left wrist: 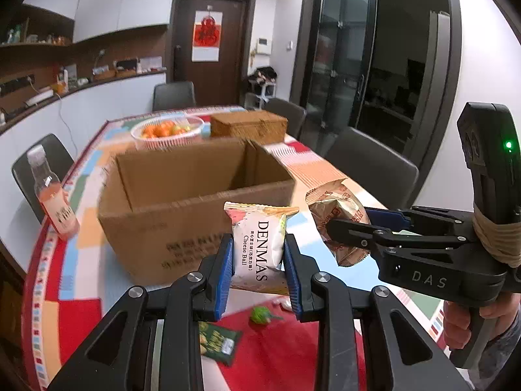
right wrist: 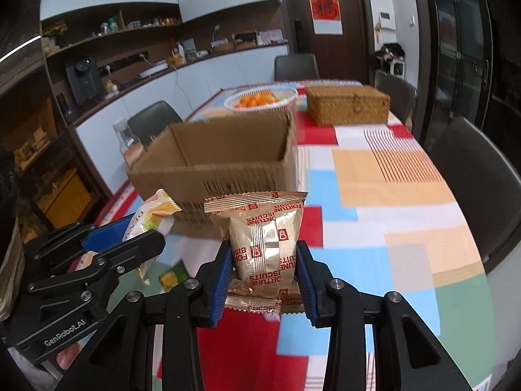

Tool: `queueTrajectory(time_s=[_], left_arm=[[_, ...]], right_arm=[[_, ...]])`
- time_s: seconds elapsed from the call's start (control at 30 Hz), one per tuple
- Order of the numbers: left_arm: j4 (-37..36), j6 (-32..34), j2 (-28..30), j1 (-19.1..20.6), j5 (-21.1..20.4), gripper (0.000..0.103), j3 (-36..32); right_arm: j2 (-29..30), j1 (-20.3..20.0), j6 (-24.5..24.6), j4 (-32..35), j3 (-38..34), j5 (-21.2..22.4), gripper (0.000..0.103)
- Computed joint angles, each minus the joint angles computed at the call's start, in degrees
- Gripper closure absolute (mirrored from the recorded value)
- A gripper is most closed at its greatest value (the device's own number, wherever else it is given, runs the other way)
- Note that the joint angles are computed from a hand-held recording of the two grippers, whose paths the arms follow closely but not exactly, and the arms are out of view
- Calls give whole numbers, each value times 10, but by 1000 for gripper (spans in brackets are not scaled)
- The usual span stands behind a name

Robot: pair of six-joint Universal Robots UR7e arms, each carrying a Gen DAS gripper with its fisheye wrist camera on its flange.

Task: Organize snacks
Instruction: 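Carry both bags over the box and open both tools to drop them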

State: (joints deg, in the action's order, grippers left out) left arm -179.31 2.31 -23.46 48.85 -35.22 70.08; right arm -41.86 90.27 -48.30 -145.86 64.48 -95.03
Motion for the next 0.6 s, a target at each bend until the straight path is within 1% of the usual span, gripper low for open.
queueTrajectory(time_s=[0.23, 0.37, 0.6], left_arm=[[-55, 70, 4, -1, 31, 73, -27], [-84, 107, 5, 0, 46, 73, -43], [-90, 146, 7, 14, 57, 73, -86]], right_arm=[[23, 17, 1, 10, -40, 26, 64], [49, 28, 0, 23, -82, 36, 64], [96, 46, 1, 50, -157, 42, 64]])
